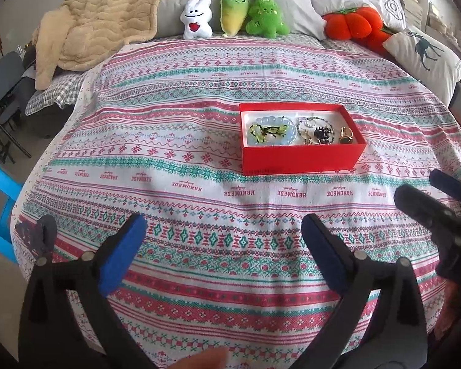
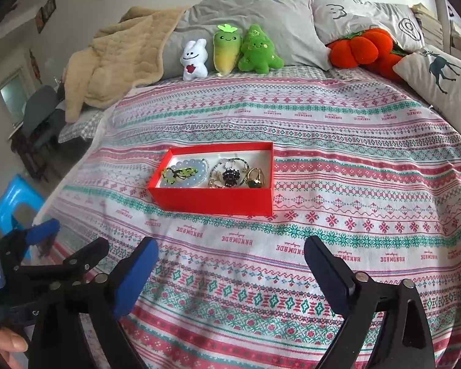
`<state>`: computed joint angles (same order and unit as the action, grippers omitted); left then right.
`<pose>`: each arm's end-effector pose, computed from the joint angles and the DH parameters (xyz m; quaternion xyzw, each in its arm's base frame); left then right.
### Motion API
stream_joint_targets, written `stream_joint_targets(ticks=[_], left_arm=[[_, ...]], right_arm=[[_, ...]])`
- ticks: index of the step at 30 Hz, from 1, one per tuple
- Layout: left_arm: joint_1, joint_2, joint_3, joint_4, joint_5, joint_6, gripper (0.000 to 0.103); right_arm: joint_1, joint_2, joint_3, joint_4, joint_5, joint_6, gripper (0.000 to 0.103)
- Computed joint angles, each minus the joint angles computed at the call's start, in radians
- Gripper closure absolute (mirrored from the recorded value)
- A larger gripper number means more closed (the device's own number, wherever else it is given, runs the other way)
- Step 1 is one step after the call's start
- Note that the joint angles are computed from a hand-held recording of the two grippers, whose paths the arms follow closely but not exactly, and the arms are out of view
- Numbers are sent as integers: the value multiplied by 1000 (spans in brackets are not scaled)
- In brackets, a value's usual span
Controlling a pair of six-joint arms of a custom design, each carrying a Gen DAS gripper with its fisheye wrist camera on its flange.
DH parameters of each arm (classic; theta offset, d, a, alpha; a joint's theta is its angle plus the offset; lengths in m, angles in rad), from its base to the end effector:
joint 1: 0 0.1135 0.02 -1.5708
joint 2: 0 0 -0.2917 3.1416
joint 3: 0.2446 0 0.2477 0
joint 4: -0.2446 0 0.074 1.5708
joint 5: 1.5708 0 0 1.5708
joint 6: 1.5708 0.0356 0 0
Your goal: Organize jewelry
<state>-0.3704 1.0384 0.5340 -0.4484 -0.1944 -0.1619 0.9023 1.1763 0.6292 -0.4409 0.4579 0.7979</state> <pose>0.1651 -0.0567 0.2124 0.0693 0.9461 0.0096 0.3163 0.1379 0.1493 0.2206 0.0164 0.9350 0.0668 0.3480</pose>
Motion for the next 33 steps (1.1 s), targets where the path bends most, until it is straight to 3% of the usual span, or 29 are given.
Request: stream_joint_targets(ticks=[11,33], left_arm=[[18,54,4,21,53,-2,1],[27,49,17,18,70,1,1]], right_arm=[[-6,74,30,-22,-1,-8,0],[-3,67,32,-27,2,-20,0]])
